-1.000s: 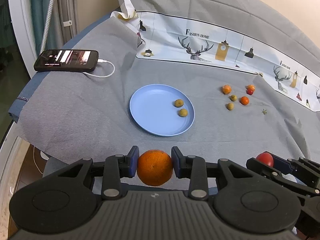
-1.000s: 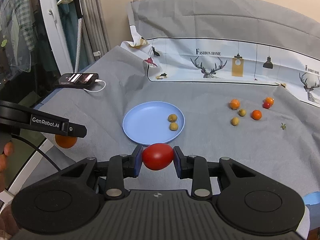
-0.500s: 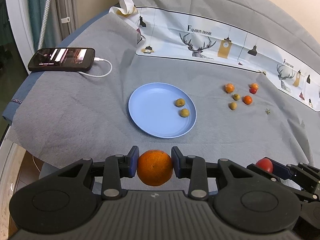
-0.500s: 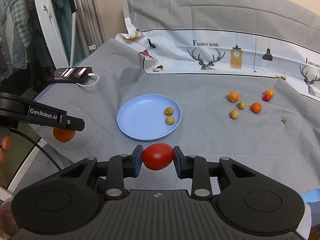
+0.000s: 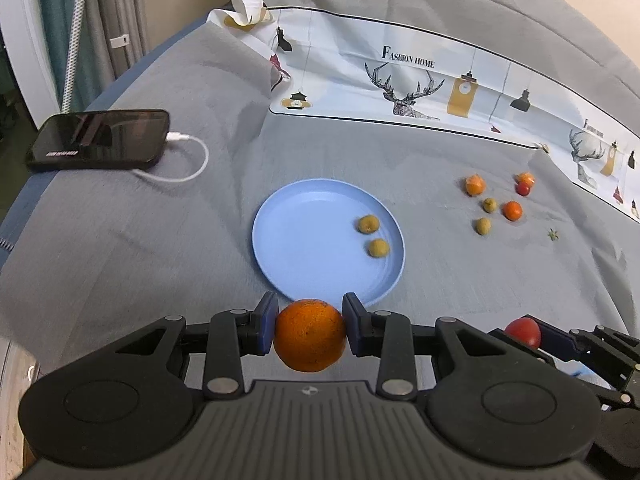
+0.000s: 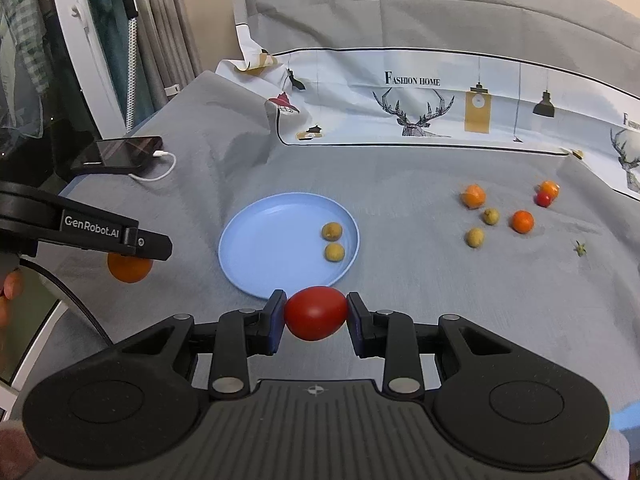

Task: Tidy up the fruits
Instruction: 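Carry the mandarin and the red tomato over the blue plate, then open both grippers to drop the mandarin and tomato onto the plate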

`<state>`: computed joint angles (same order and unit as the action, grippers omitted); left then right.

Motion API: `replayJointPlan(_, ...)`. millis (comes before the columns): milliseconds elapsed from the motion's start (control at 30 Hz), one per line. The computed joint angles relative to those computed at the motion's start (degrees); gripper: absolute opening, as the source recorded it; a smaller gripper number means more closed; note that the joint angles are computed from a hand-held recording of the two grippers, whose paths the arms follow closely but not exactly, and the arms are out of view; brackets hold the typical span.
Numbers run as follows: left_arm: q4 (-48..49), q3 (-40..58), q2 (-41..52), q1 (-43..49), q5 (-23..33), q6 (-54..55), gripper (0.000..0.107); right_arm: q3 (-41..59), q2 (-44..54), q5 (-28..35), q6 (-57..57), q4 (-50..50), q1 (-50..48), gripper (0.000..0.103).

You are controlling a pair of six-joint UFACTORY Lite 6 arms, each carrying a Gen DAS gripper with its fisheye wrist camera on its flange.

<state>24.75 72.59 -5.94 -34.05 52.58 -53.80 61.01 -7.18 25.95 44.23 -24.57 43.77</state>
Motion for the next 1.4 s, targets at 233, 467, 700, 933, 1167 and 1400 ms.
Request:
replayJointPlan(233, -3.85, 8.02, 11.92, 7.36, -5.04, 7.63, 0.039, 11.29, 15.4, -4.44, -8.98, 6.85, -5.3, 0.034)
replayJointPlan(467, -6.09, 16.83, 26.12, 12.43, -8.73, 12.79, 0.039, 26.2, 32.77, -5.91, -17.95, 13.23, -8.65, 0.034)
replayJointPlan(700, -6.48, 26.81, 39.51, 15.79, -8.96, 15.04, 0.039, 42.3, 49.1, -3.65, -26.38, 19.19, -10.23, 0.034)
replayJointPlan(933, -6.95, 33.12, 47.74, 17.89, -8.67, 17.16, 0.04, 55.28, 60.19, 1.64, -31.41, 22.39, -10.82, 0.034)
replayJointPlan(1167, -7.49, 18.33, 35.31, 18.22, -20.39, 16.87, 0.101, 52.3, 56.23, 0.37, -33.29, 23.55, -11.5, 0.072)
replayJointPlan(1400, -10.55, 0.68, 14.71, 13.93, -20.87, 14.23, 0.103, 28.64, 34.31, -0.71, -23.69, 15.98, -10.17, 0.09)
